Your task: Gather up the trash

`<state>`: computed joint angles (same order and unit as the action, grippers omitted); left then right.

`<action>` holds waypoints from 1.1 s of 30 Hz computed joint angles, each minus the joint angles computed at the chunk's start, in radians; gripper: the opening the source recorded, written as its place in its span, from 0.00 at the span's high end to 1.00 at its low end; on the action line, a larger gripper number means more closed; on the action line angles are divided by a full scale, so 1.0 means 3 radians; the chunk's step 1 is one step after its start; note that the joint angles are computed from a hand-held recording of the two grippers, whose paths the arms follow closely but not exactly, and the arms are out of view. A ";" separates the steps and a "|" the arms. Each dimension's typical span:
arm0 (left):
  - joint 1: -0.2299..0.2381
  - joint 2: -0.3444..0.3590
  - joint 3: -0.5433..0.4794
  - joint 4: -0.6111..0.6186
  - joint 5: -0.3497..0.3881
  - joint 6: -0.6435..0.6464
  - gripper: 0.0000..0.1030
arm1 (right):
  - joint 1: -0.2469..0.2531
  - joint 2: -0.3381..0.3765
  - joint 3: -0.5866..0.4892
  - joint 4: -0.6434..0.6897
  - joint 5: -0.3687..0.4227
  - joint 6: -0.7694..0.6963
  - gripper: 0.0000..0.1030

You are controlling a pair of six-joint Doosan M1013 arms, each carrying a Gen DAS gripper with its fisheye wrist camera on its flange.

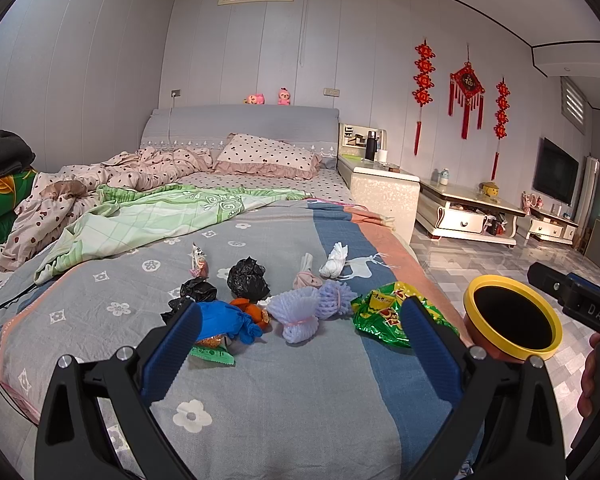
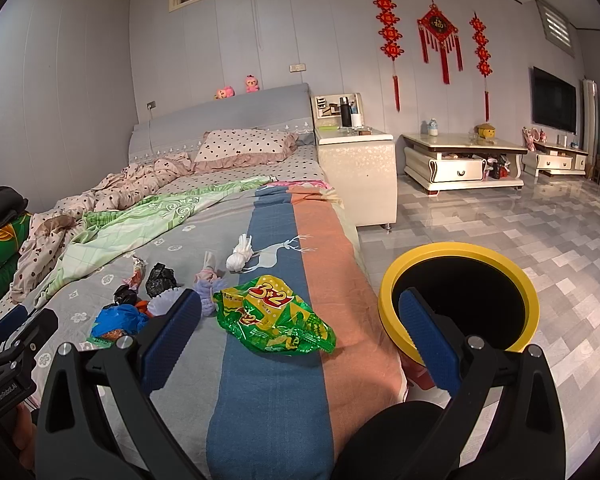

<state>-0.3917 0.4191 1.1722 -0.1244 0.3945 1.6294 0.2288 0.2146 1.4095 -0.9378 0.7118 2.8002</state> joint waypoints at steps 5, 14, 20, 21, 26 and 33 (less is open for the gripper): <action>0.0000 -0.0001 0.0001 -0.0005 0.0001 0.0004 0.07 | -0.0002 0.0000 -0.0001 0.0005 0.0000 -0.0006 0.08; 0.0000 0.0000 0.0002 -0.0001 -0.0002 0.0001 0.07 | -0.0010 -0.0001 -0.0004 0.0023 -0.0006 -0.0019 0.08; 0.0000 -0.0002 0.0005 -0.0001 -0.0005 0.0001 0.07 | 0.0032 0.0003 0.0032 -0.0030 0.0000 0.0062 0.08; 0.0001 -0.0002 0.0006 -0.0005 -0.0005 0.0003 0.07 | 0.0034 -0.0001 0.0037 -0.0035 0.0001 0.0065 0.08; 0.0001 -0.0002 0.0006 -0.0007 -0.0003 0.0004 0.07 | 0.0031 0.0000 0.0037 -0.0030 0.0001 0.0062 0.08; 0.0001 -0.0001 0.0003 -0.0007 -0.0003 0.0005 0.07 | 0.0031 -0.0001 0.0037 -0.0027 -0.0001 0.0062 0.08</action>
